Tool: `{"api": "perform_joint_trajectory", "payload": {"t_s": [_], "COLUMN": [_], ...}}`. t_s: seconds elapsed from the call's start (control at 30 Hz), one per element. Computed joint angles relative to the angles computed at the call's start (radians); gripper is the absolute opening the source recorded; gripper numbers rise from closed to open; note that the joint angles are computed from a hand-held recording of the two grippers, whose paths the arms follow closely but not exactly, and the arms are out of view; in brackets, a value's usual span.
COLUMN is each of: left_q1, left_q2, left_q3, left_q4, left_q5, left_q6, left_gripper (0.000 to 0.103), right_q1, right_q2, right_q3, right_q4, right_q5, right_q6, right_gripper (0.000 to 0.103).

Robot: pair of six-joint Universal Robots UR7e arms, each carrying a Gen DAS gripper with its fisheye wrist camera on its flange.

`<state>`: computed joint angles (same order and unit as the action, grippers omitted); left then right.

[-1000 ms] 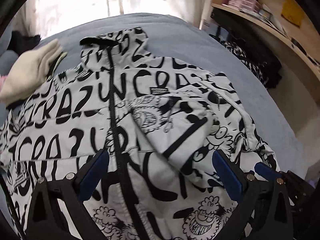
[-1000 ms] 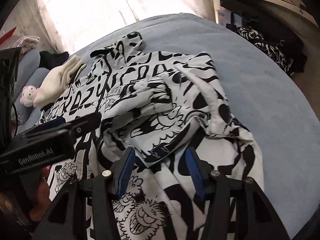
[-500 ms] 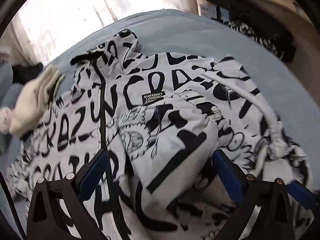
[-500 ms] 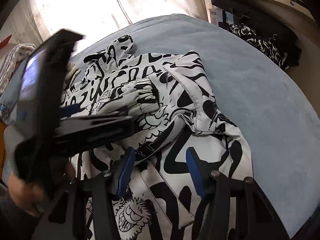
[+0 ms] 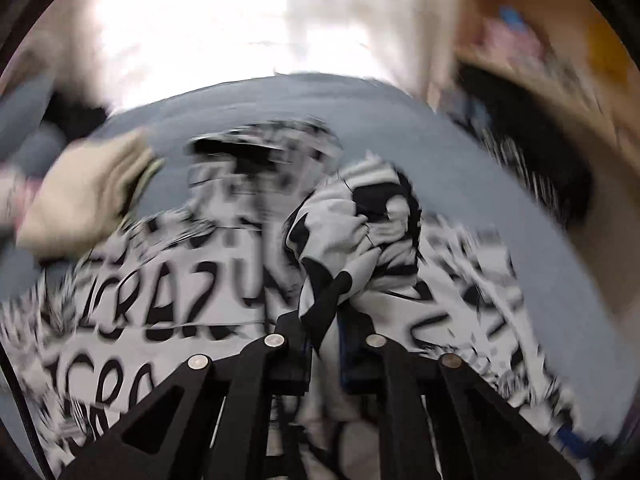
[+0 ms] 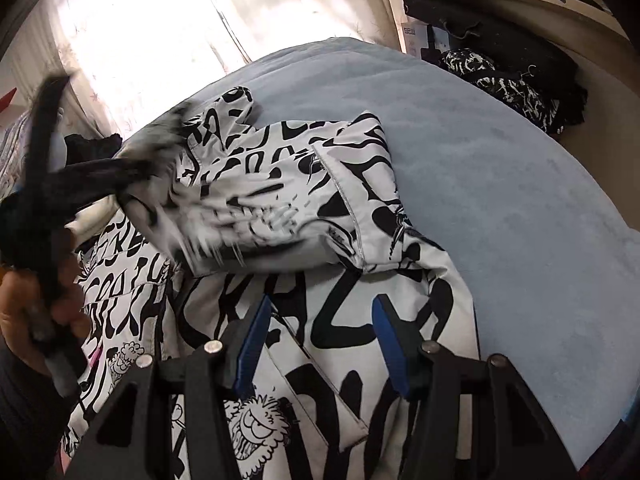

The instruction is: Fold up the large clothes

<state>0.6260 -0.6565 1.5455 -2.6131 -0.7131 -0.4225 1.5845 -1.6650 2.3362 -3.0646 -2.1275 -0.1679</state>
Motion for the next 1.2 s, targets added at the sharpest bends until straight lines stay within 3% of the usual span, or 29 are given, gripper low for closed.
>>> {"api": "perform_joint_trajectory", "payload": {"t_s": [0.07, 0.1, 0.17, 0.3, 0.57, 0.67, 0.77, 0.9, 1.03, 1.1, 1.17, 1.2], "left_q1": [0.035, 0.05, 0.066, 0.103, 0.186, 0.21, 0.236, 0.278, 0.276, 0.273, 0.252, 0.242], "left_q2": [-0.068, -0.101, -0.152, -0.239, -0.273, -0.234, -0.18, -0.115, -0.079, -0.065, -0.046, -0.037], "left_q3": [0.077, 0.118, 0.183, 0.286, 0.276, 0.209, 0.125, 0.022, -0.024, -0.046, -0.071, -0.081], "left_q4": [-0.032, -0.021, 0.054, 0.091, -0.03, -0.002, 0.086, 0.204, 0.24, 0.254, 0.29, 0.298], "left_q5": [-0.021, -0.023, -0.002, -0.094, -0.296, -0.318, -0.312, -0.36, -0.344, -0.362, -0.302, -0.275], "left_q6": [-0.094, -0.146, -0.245, -0.316, -0.226, -0.186, -0.162, -0.139, -0.059, -0.004, 0.028, 0.055], "left_gripper": [0.034, 0.039, 0.041, 0.044, 0.062, 0.065, 0.066, 0.065, 0.065, 0.058, 0.035, 0.03], "right_q1": [0.0, 0.0, 0.011, 0.037, 0.07, 0.075, 0.072, 0.049, -0.012, -0.065, -0.109, -0.132], "right_q2": [0.006, 0.009, 0.021, 0.051, 0.084, 0.088, 0.088, 0.088, 0.143, 0.182, 0.23, 0.259], "right_q3": [-0.003, -0.004, -0.005, -0.014, -0.027, -0.034, -0.058, -0.134, -0.269, -0.362, -0.45, -0.496], "right_q4": [0.008, 0.012, 0.012, 0.008, 0.008, 0.02, 0.054, 0.095, 0.104, 0.174, 0.252, 0.285], "right_q5": [0.007, 0.014, 0.014, -0.003, -0.019, -0.025, -0.029, -0.039, -0.068, -0.036, -0.026, -0.019], "right_q6": [0.005, 0.005, 0.004, -0.006, -0.002, 0.003, 0.001, -0.019, -0.097, -0.088, -0.054, -0.034], "right_gripper": [0.053, 0.053, 0.053, 0.053, 0.053, 0.053, 0.053, 0.053, 0.066, 0.066, 0.066, 0.066]}}
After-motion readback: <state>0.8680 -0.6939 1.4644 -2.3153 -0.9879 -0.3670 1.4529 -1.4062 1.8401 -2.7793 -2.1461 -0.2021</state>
